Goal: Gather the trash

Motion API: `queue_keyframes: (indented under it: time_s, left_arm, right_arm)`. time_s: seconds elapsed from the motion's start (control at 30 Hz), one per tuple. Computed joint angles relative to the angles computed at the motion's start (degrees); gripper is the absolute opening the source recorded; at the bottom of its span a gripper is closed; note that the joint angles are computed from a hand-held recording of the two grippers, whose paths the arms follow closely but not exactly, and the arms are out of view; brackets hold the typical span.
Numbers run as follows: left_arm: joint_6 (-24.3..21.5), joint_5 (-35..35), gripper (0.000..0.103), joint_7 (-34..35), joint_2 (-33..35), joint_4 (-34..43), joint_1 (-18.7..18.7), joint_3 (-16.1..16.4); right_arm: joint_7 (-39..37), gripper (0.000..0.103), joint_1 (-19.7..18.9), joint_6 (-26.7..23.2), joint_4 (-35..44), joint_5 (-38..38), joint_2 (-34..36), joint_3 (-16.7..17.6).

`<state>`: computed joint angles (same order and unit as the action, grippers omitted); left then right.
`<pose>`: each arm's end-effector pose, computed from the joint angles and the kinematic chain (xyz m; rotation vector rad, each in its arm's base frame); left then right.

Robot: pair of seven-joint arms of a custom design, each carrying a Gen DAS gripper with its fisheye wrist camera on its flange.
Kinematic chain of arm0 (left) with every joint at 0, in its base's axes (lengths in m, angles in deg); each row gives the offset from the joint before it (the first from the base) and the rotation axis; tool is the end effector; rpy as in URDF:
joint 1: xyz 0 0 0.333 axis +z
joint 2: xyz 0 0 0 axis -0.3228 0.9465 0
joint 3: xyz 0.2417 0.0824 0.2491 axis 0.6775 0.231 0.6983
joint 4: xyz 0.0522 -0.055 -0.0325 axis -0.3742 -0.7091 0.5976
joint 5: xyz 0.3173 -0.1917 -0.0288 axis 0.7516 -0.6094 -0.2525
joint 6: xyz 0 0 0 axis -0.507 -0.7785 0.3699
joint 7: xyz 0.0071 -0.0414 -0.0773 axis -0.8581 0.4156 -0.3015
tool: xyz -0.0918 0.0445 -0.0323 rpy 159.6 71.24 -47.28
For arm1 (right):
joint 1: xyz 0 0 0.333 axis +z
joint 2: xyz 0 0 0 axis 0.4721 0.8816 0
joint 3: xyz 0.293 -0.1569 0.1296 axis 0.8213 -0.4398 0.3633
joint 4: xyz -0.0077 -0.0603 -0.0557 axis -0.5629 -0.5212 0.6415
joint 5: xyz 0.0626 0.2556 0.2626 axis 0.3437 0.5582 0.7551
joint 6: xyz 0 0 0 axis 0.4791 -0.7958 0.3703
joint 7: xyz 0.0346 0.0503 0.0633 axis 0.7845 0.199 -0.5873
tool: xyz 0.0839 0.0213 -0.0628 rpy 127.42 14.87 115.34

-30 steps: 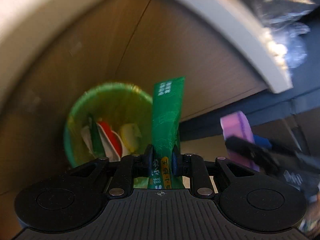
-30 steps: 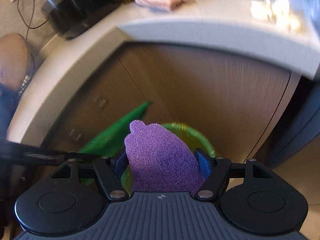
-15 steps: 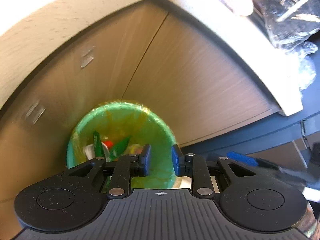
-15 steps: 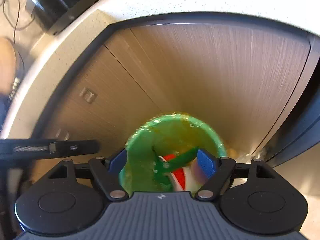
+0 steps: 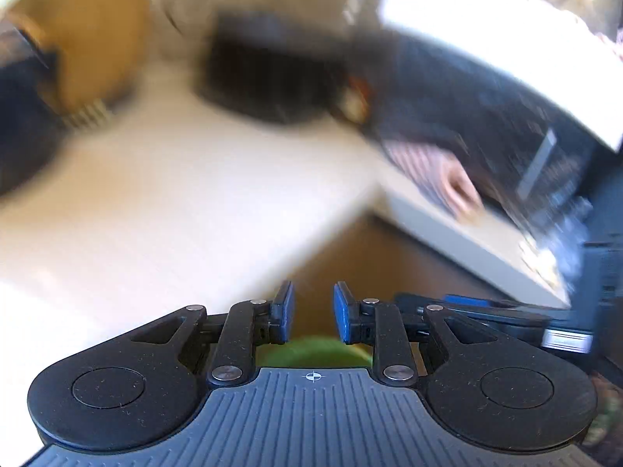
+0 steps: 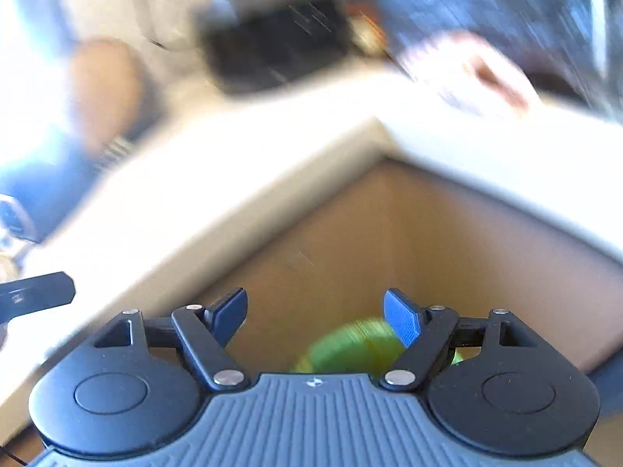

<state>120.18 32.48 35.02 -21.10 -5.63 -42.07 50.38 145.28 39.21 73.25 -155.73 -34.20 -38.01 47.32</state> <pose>0.6290 -0.3647 0.5619 -1.8155 1.5930 -1.0472 0.7358 0.1561 0.5020 -1.7989 1.4374 -0.3799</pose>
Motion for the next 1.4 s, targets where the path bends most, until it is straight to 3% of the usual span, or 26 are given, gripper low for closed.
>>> queue_keyframes:
  time_s: [0.07,0.13,0.2,0.27,0.37,0.47,0.53,0.67,0.8,1.4]
  left_arm:
    - [-2.96,6.99,0.026,-6.18,-3.51,-2.37,-2.70,3.44]
    - [-5.30,11.83,0.022,-10.15,-6.61,-5.27,-3.02,3.88]
    - [-7.61,13.47,0.016,-11.69,-8.82,-7.71,-2.27,3.17]
    - [-8.79,14.91,0.016,-13.16,-10.96,-10.27,-1.33,2.11]
    - [-14.79,20.76,0.016,-17.39,-12.77,-12.46,-1.84,0.73]
    - [-22.04,18.38,0.016,-15.11,-12.74,-11.61,-1.17,-1.90]
    - [-20.56,18.93,0.016,-15.08,-13.45,-12.97,0.14,-2.82]
    - [-15.92,15.46,0.016,-14.74,-14.00,-14.10,2.69,-3.95]
    - [-15.80,15.71,0.016,-14.62,-13.76,-13.90,2.92,-4.12]
    - [-15.67,15.11,0.016,-14.39,-14.15,-14.28,2.98,-4.50]
  right_arm:
    - [-4.84,0.093,-0.29,3.14,-0.71,2.38,-1.84,3.58]
    - [-8.43,0.099,0.87,6.94,-2.39,4.06,-3.82,5.38]
    - [-6.09,0.100,5.34,12.09,-4.40,2.88,-5.15,2.97]
    - [1.99,0.100,11.70,14.04,-6.06,-1.31,-6.27,-3.13]
    - [2.62,0.100,10.99,9.03,-4.98,-3.26,-6.64,-1.25]
    - [7.72,0.100,14.39,8.24,-5.98,-8.72,-7.40,-4.79]
    - [7.09,0.100,13.62,7.87,-6.50,-9.29,-8.05,-3.15]
    - [7.74,0.100,14.30,8.42,-7.11,-11.72,-8.35,-3.18]
    - [10.11,0.100,15.92,9.20,-7.56,-14.79,-8.31,-5.10]
    - [10.76,0.100,14.76,8.71,-8.45,-15.19,-8.88,-3.78]
